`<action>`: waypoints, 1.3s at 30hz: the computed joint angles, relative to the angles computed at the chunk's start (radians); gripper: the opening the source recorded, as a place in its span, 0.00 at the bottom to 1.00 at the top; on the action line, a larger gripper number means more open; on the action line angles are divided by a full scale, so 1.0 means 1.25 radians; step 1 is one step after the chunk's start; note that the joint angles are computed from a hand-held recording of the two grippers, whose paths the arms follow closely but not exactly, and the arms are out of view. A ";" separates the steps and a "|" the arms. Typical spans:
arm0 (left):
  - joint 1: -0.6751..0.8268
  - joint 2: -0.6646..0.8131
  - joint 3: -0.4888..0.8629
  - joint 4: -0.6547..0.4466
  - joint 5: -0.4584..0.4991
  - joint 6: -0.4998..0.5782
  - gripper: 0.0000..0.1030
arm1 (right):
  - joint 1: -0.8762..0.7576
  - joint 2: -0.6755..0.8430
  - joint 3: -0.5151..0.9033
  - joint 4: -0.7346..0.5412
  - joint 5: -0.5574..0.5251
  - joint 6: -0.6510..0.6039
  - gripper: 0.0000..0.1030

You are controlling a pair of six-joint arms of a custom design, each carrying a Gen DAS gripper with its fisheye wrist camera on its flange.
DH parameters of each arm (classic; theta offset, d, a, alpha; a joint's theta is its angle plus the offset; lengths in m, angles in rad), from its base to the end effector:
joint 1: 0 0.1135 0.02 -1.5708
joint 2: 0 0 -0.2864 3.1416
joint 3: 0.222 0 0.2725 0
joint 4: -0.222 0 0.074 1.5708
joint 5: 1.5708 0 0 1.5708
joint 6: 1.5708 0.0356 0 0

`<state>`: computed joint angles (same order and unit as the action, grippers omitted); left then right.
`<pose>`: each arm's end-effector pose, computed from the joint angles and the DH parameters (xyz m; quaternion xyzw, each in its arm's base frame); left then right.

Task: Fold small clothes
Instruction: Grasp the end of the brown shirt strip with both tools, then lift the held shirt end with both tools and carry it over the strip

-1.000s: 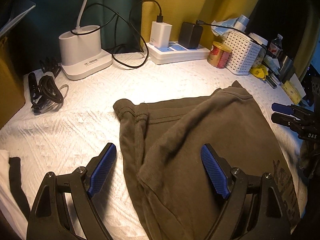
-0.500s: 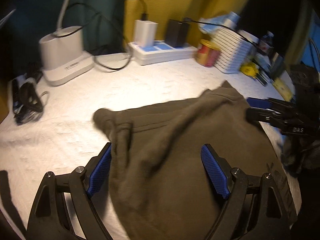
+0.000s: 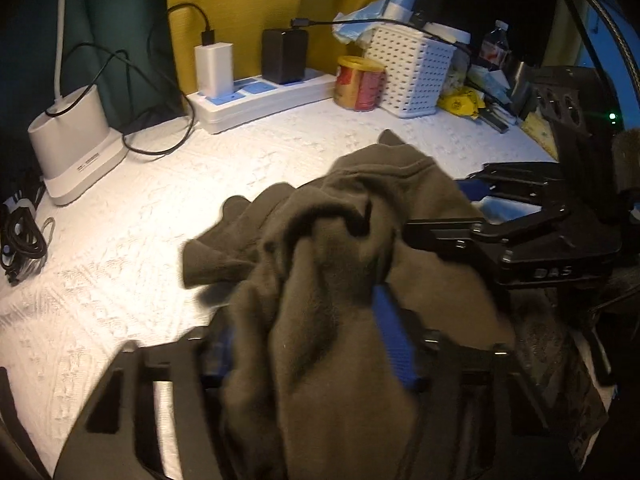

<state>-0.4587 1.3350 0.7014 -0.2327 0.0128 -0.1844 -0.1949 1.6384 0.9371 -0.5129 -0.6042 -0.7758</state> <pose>0.2453 -0.1217 0.1994 0.1305 0.9295 -0.1147 0.3254 0.3151 -0.0416 0.1768 -0.3196 0.8851 0.1800 0.2864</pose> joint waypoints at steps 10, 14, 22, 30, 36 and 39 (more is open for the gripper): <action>-0.046 -0.025 -0.011 -0.002 -0.028 -0.042 0.22 | -0.001 -0.018 -0.009 -0.042 -0.028 -0.045 0.13; -0.078 -0.059 -0.034 -0.002 -0.044 -0.074 0.21 | -0.021 -0.045 -0.029 -0.058 -0.035 -0.066 0.13; -0.152 -0.142 -0.050 -0.036 -0.100 -0.121 0.20 | -0.081 -0.115 -0.038 -0.160 -0.074 -0.128 0.12; -0.246 -0.235 -0.049 -0.074 -0.215 -0.160 0.20 | -0.145 -0.224 -0.043 -0.251 -0.131 -0.192 0.12; -0.320 -0.290 -0.037 -0.108 -0.300 -0.178 0.19 | -0.204 -0.316 -0.051 -0.316 -0.181 -0.240 0.11; -0.364 -0.311 -0.030 -0.127 -0.351 -0.183 0.19 | -0.236 -0.350 -0.047 -0.359 -0.207 -0.273 0.11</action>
<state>-0.9131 0.9463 0.6643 -0.3910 -0.4255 -0.4137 -0.4896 1.2010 0.8784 -0.9622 -0.8631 -1.1175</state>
